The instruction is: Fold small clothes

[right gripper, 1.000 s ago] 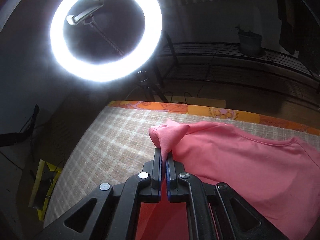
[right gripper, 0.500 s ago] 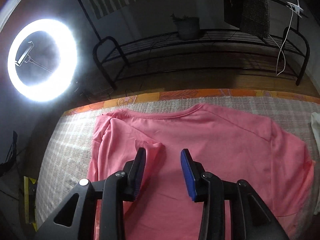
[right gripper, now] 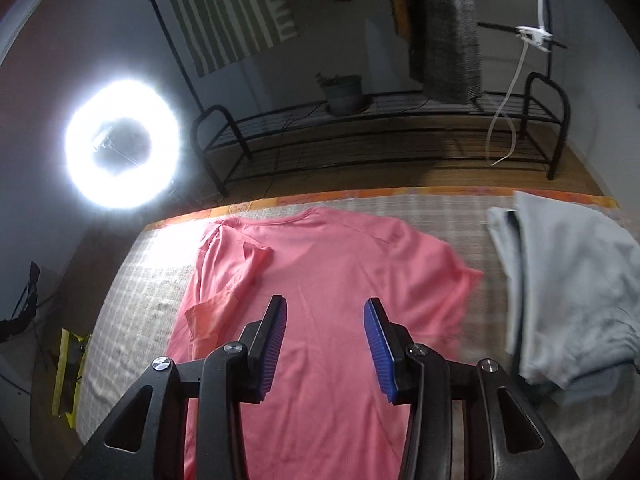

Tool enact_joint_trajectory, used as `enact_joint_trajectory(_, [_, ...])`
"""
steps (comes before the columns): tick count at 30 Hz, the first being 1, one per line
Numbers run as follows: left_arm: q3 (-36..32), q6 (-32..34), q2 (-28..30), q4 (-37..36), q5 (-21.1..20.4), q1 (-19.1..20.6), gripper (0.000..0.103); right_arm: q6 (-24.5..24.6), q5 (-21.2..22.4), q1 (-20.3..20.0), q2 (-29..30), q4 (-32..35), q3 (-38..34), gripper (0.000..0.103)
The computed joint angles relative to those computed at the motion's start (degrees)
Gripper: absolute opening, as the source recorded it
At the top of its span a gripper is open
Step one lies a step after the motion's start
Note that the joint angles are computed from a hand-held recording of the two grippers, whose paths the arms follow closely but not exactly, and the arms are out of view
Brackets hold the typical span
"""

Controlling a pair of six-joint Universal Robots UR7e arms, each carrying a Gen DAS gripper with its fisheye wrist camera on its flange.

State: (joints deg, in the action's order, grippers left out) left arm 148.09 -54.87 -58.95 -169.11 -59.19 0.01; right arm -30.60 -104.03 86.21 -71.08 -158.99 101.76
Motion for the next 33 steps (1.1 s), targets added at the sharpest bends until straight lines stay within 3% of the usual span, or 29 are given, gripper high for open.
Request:
enact_joint_trajectory(9, [1.80,-0.51,-2.79,1.66,-0.01,-5.31,0.028,-3.75,4.57,-3.65,-16.41,-0.33,9.06,0.042])
enact_joint_trajectory(20, [2.15,-6.78,-5.09,9.37,7.06,-3.71,0.028,-9.09,14.23,-11.14,-31.81,-0.27,22.02,0.042])
enact_joint_trajectory(24, [1.83,-7.79,-3.55,9.88,8.45,-1.46,0.028,-10.29,17.08,-15.30,-34.83,1.46,25.63,0.042])
enact_joint_trajectory(29, [1.22,-8.29,-0.83,7.31,7.31,0.78,0.028,-12.06,16.83,-17.80,-35.72,3.21,27.20,0.042])
enact_joint_trajectory(33, [-1.30,-4.73,3.27,4.18,7.70,1.70,0.028,-14.03,18.10,-19.95,-37.18,2.84,28.09,0.042])
